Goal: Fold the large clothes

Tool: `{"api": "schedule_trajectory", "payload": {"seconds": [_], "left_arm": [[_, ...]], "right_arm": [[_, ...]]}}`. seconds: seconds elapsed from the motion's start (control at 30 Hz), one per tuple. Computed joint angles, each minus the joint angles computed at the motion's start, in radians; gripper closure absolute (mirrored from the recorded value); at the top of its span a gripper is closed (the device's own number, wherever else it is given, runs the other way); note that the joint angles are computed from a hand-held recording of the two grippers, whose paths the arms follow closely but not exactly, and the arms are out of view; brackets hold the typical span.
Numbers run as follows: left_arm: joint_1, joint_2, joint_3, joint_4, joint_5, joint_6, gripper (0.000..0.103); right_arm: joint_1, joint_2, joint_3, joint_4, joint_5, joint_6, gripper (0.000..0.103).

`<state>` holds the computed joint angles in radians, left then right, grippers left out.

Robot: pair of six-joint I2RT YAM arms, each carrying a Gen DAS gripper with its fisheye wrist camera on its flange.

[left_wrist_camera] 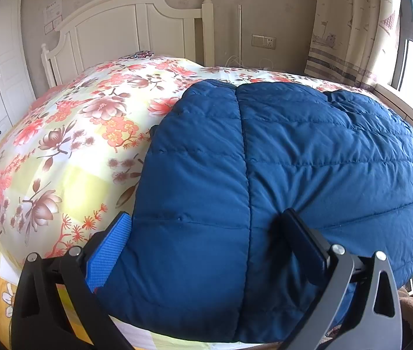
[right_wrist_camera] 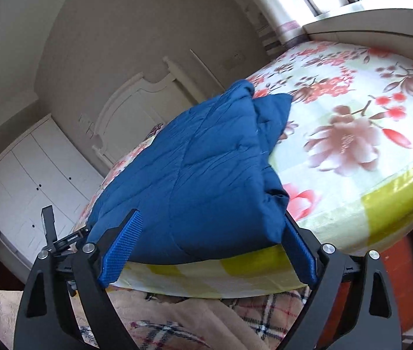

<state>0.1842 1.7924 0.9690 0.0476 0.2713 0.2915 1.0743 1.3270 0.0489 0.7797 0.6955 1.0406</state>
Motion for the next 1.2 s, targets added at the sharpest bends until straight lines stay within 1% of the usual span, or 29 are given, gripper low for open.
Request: {"api": "schedule_trajectory", "payload": {"seconds": [0.1,0.13,0.17,0.23,0.3,0.37,0.43,0.5,0.6,0.73,0.77,0.9,0.97,1.0,1.03,1.07,1.13,1.17,1.2], "left_arm": [[0.001,0.002,0.0,0.003,0.001,0.001,0.002],[0.002,0.003,0.001,0.001,0.002,0.002,0.002],[0.003,0.004,0.003,0.0,0.004,0.004,0.002],[0.005,0.005,0.004,-0.002,0.006,0.007,0.002],[0.006,0.006,0.003,-0.002,0.009,0.007,0.002],[0.001,0.001,-0.001,-0.001,0.003,0.003,0.002],[0.002,0.002,0.0,-0.002,0.006,0.003,0.002],[0.001,0.001,-0.002,0.0,0.005,0.0,0.002],[0.002,0.001,-0.003,0.001,0.006,-0.001,0.002],[0.0,0.0,-0.005,0.003,0.005,-0.005,0.002],[-0.001,0.0,-0.007,0.005,0.006,-0.007,0.002],[-0.003,-0.003,-0.014,0.013,0.004,-0.008,0.002],[-0.002,-0.003,-0.014,0.014,0.006,-0.005,0.002],[-0.002,-0.002,-0.012,0.011,0.008,-0.001,0.002],[-0.001,-0.003,-0.011,0.008,0.009,0.001,0.002],[0.0,0.0,-0.005,-0.001,0.012,0.006,0.002],[0.002,-0.001,0.012,-0.032,0.018,0.013,0.002],[0.0,-0.005,0.024,-0.057,0.011,0.015,0.002],[-0.009,-0.017,0.042,-0.096,-0.013,0.015,0.002]], "right_arm": [[-0.046,0.005,0.023,-0.006,-0.077,-0.005,0.013],[-0.053,-0.009,0.038,-0.047,-0.086,-0.001,0.013],[-0.056,-0.038,0.06,-0.123,-0.094,0.006,0.013],[-0.07,-0.092,0.084,-0.233,-0.127,0.016,0.013],[-0.061,-0.153,0.106,-0.356,-0.122,0.063,0.018],[-0.039,-0.2,0.096,-0.41,-0.104,0.121,0.02],[-0.017,-0.214,0.086,-0.428,-0.105,0.156,0.021],[0.01,-0.2,0.081,-0.413,-0.106,0.17,0.021],[0.037,-0.174,0.064,-0.324,-0.076,0.138,0.021],[-0.043,-0.091,0.063,-0.202,-0.146,0.098,0.021],[-0.061,-0.08,0.073,-0.196,-0.156,0.09,0.02],[-0.173,-0.036,0.136,-0.214,-0.253,0.067,0.02],[-0.244,0.02,0.224,-0.279,-0.293,0.057,0.019],[-0.256,0.035,0.277,-0.35,-0.281,0.078,0.014],[-0.269,0.054,0.327,-0.407,-0.277,0.091,0.013],[-0.298,0.093,0.374,-0.421,-0.297,0.098,0.012],[-0.319,0.133,0.401,-0.407,-0.29,0.139,0.011],[-0.323,0.146,0.396,-0.364,-0.279,0.127,0.02],[-0.314,0.144,0.382,-0.339,-0.246,0.118,0.038]]}}
